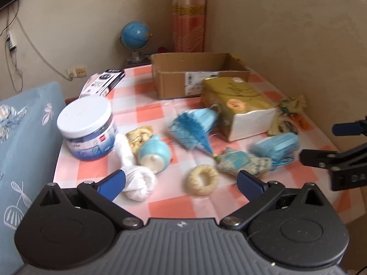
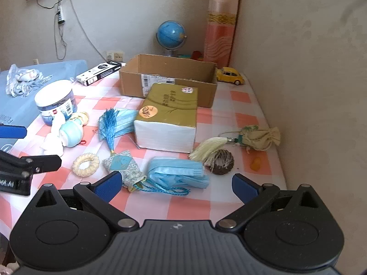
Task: Organize soft objects
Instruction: 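Grasp the white knotted cloth with the left gripper while the right gripper grasps the blue face mask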
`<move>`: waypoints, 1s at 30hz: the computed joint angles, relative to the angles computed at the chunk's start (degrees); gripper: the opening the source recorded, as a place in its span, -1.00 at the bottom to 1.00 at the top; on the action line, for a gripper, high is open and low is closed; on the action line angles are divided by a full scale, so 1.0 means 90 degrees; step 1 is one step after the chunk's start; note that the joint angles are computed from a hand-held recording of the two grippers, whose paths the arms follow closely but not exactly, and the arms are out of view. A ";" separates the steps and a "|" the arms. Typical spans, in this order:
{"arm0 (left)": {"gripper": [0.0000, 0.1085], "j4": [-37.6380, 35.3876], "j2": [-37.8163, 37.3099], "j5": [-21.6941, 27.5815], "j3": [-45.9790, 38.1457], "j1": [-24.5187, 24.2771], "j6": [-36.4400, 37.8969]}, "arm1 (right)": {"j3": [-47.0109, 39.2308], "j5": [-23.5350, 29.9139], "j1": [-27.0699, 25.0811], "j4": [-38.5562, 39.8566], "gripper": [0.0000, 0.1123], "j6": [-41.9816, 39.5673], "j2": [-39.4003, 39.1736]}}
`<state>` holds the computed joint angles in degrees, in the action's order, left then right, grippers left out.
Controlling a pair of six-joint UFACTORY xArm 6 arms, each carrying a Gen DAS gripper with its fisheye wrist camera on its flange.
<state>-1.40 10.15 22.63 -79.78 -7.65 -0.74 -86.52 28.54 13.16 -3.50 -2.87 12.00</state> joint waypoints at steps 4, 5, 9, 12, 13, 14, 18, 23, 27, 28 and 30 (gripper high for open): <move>0.88 0.0052 0.0144 -0.0315 0.0100 0.0184 -0.0241 | 0.0081 -0.0181 0.0026 0.0316 0.83 -0.0438 0.0046; 0.88 0.0068 0.0196 -0.0371 0.0101 0.0228 -0.0297 | 0.0082 -0.0196 0.0033 0.0422 0.83 -0.0563 0.0073; 0.84 0.0114 0.0389 -0.0484 0.0057 0.0367 -0.0392 | -0.0021 -0.0086 0.0061 0.0674 0.83 -0.0857 0.0217; 0.78 0.0039 0.0533 -0.0559 -0.0004 0.0428 -0.0365 | -0.0158 0.0047 0.0078 0.0758 0.83 -0.0957 0.0365; 0.73 -0.0020 0.0577 -0.0589 -0.0023 0.0439 -0.0304 | -0.0192 0.0076 0.0082 0.0798 0.83 -0.0999 0.0409; 0.67 -0.0019 0.0609 -0.0627 -0.0030 0.0447 -0.0288 | -0.0228 0.0100 0.0081 0.0834 0.83 -0.1030 0.0457; 0.42 -0.0182 0.0795 -0.0591 -0.0180 0.0454 -0.0128 | -0.0358 0.0223 0.0058 0.0857 0.83 -0.0964 0.0612; 0.20 -0.0577 0.0969 -0.0507 -0.0335 0.0458 0.0066 | -0.0513 0.0302 0.0000 0.0760 0.83 -0.0799 0.0764; -0.04 -0.0528 0.1044 -0.0512 -0.0404 0.0453 0.0013 | -0.0660 0.0247 -0.0047 0.0753 0.83 -0.0635 0.0864; -0.04 -0.0500 0.1053 -0.0509 -0.0416 0.0453 0.0008 | -0.0704 0.0208 -0.0057 0.0711 0.83 -0.0560 0.0894; -0.04 -0.0472 0.1062 -0.0512 -0.0427 0.0449 -0.0014 | -0.0857 0.0181 -0.0070 0.0548 0.83 -0.0359 0.1004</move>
<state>-5.64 19.71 18.03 -83.62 -3.61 -0.86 -94.24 30.17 12.53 1.43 -6.10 21.03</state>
